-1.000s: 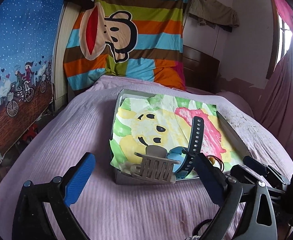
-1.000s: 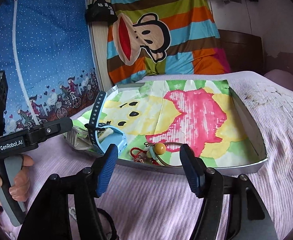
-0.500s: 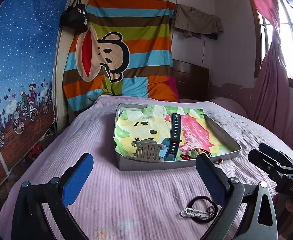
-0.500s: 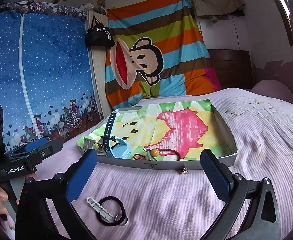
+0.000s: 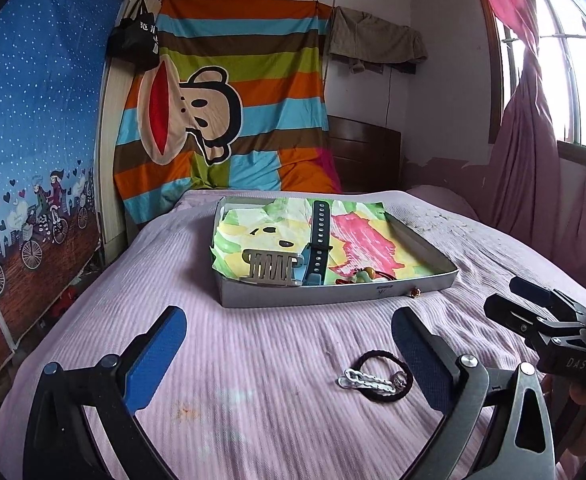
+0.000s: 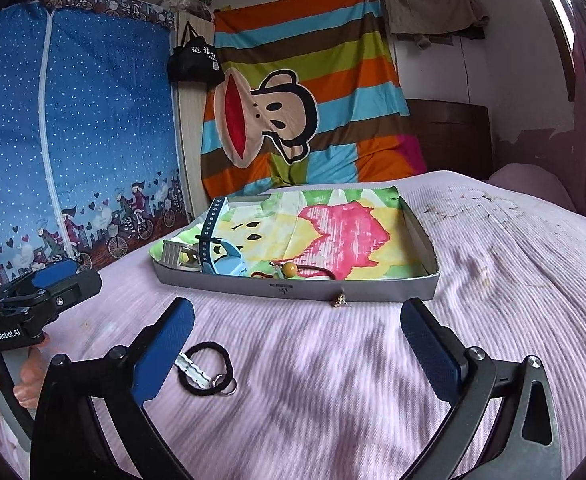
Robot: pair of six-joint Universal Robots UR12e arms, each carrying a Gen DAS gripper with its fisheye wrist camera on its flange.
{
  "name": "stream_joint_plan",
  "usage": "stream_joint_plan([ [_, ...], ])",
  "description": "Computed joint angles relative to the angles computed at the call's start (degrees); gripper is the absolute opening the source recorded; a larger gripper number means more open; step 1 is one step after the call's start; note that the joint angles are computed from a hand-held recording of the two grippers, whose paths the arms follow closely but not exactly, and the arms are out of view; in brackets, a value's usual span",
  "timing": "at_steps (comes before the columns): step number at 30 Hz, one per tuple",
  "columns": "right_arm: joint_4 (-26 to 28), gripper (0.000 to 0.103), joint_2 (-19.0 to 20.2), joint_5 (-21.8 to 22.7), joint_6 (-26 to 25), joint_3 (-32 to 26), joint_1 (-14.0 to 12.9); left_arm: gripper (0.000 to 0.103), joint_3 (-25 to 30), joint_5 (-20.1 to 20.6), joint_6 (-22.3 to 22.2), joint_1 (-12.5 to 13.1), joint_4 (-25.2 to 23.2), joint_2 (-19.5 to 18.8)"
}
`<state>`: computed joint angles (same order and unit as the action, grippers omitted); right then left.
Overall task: Organize jewelry
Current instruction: 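Pull both tools back from the tray toward the black hair tie on the bed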
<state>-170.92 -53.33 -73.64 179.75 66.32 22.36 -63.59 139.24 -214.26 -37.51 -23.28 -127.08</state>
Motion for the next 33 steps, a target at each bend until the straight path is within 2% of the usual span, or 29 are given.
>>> stream_joint_plan([
  [14, 2.63, 0.101, -0.48, -1.13, -3.16, 1.02, 0.12, 0.103, -0.62, -3.43, -1.62, 0.13, -3.99, 0.64],
  [21, 6.01, 0.102, -0.27, -1.43, -3.97, 0.48, 0.22, 0.103, -1.35, -8.75, -3.05, 0.88, -5.90, 1.44],
  [28, 8.63, 0.102, 0.15, -0.99, -3.28, -0.24, 0.00, 0.102, -1.60, -13.31, -2.13, 1.41, -5.91, 1.63],
  [33, 10.47, 0.101, 0.64, -0.29, -2.99, -1.11, -0.14, 0.091, -0.94, -17.24, -0.78, 1.85, -7.08, 1.41],
])
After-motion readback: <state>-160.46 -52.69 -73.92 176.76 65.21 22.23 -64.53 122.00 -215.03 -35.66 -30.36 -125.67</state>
